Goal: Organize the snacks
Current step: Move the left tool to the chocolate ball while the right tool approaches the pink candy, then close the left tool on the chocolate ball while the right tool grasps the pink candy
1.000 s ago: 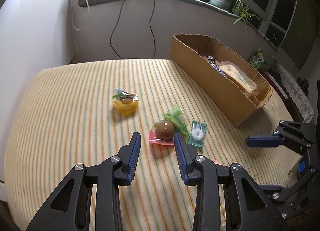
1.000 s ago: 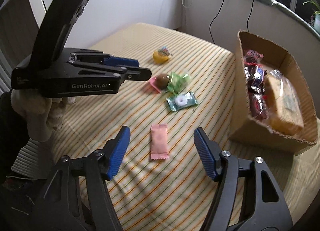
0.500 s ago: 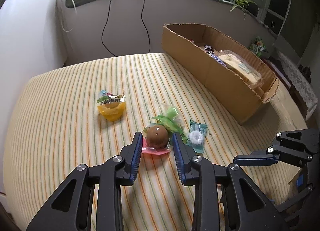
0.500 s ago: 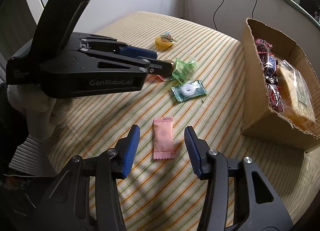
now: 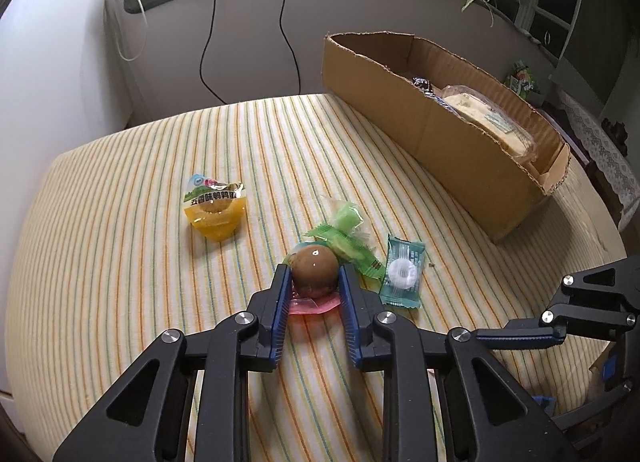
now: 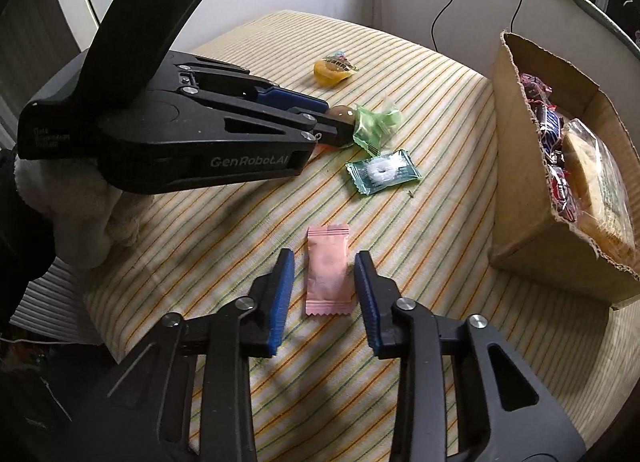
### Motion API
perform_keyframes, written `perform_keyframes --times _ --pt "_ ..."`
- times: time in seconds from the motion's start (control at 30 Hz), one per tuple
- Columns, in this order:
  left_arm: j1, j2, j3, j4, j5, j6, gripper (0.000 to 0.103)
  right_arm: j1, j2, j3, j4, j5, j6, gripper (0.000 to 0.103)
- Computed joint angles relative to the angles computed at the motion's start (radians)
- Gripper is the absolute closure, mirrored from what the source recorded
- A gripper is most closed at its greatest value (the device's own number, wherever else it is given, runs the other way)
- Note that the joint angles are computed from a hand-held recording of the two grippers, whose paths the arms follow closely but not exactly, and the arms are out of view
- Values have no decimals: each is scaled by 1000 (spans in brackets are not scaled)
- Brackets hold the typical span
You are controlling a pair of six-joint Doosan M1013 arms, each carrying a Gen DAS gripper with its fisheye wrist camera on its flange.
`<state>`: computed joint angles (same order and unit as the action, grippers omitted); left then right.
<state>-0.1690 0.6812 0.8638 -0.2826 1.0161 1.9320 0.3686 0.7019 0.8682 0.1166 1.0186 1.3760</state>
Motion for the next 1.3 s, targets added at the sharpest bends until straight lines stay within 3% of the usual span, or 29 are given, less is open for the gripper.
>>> perform_keyframes --times 0.1,0.77,1.3 --pt "1 -4 7 -4 -7 -1 81 -2 -1 1 0 0 0 82" --pt "19 -43 48 -28 -56 -19 81 -20 -49 63 47 -63 23 83" --pt "-13 -27 -7 -85 -57 18 81 -66 -109 93 51 -162 62 83"
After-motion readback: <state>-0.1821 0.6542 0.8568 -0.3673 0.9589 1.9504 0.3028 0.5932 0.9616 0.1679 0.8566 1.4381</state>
